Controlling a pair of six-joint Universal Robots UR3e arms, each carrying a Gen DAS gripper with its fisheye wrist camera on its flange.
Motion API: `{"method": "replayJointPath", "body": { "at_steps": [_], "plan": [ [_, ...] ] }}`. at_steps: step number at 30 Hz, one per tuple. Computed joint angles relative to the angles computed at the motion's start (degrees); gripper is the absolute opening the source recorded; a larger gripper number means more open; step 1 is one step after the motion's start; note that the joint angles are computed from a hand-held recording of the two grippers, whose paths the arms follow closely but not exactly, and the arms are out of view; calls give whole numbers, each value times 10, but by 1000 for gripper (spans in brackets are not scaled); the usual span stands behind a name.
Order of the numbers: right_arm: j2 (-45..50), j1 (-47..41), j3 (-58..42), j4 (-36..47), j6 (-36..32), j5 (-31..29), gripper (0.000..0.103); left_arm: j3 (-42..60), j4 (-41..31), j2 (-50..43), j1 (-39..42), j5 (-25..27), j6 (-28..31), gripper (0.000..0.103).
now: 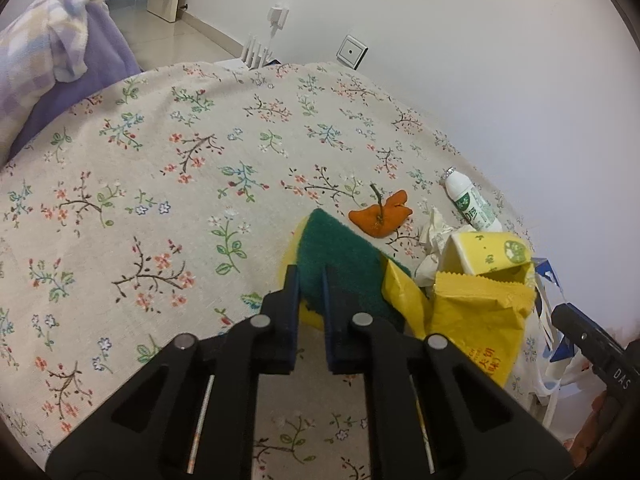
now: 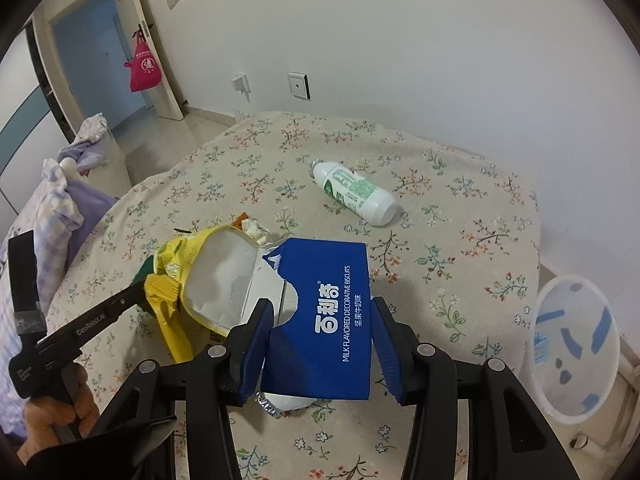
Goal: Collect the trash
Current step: 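Lift the sponge and blue box and carry them toward the wastebasket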
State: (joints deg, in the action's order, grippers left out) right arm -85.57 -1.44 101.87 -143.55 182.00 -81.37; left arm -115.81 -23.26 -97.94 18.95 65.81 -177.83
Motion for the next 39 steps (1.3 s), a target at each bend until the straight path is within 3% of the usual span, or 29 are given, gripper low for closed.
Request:
{"method": "replayJointPath", "body": {
  "at_steps": [16,29,39],
  "plan": [
    [-79,-10,15,26,-9,-9,50,-49,-77,165,73,-48,28,10],
    [-165,-30,40,55,-28,3,50,-65,-217,329,166,-114,76,10],
    [-218,-38,63,72,-39,4,50,-47,-370,404,213,-227,180,10]
  ]
}}
